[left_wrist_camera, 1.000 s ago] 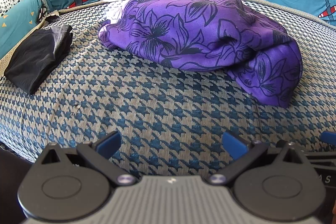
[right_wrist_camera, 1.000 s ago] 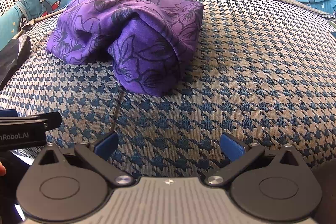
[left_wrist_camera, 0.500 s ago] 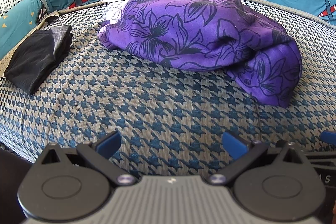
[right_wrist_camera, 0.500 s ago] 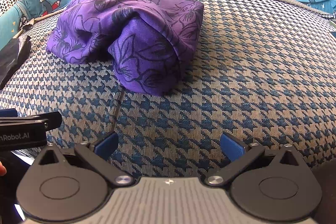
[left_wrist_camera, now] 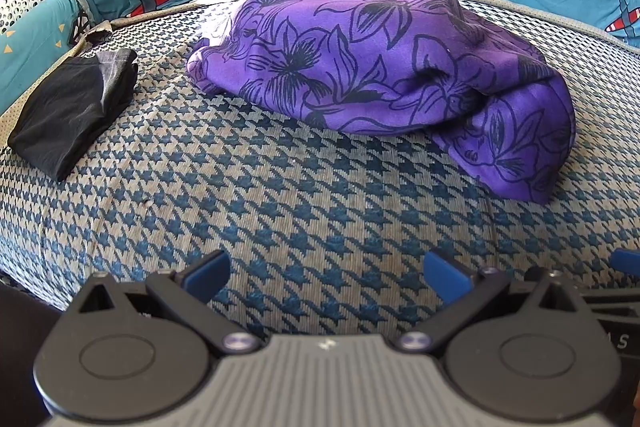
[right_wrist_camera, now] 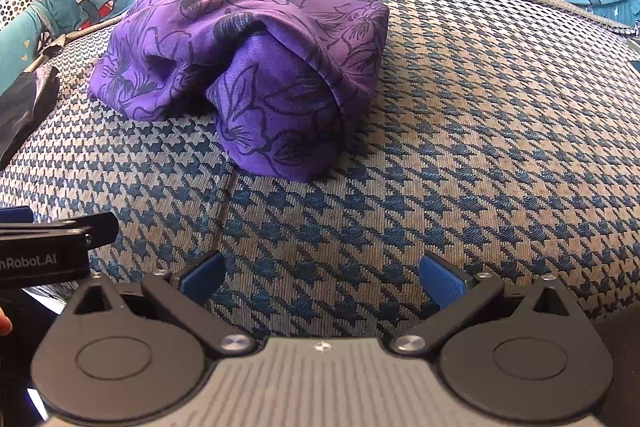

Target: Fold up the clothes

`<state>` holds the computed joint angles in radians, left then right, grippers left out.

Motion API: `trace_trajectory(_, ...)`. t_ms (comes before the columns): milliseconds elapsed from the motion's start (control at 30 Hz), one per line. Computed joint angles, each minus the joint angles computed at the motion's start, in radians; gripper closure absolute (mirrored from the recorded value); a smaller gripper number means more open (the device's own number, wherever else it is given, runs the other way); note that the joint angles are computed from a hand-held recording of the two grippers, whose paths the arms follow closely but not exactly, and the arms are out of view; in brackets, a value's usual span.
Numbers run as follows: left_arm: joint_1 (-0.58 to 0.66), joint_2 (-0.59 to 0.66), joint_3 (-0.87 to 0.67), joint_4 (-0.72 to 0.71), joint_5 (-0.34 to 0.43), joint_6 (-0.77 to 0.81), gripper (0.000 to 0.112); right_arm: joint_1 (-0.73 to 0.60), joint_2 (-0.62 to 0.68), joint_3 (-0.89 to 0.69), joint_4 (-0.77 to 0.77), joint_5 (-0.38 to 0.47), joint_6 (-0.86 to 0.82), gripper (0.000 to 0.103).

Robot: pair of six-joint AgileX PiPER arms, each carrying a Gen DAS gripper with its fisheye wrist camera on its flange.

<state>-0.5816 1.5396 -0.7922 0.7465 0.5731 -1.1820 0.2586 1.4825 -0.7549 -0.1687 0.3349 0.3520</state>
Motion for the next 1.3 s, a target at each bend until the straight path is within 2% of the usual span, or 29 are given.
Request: trace_trajectory(1300,0.006,0.005,0.002,-0.003,-0.007,0.001,0.009,0.0,0.005,-0.002,-0.003,0.001,0.001,0.0)
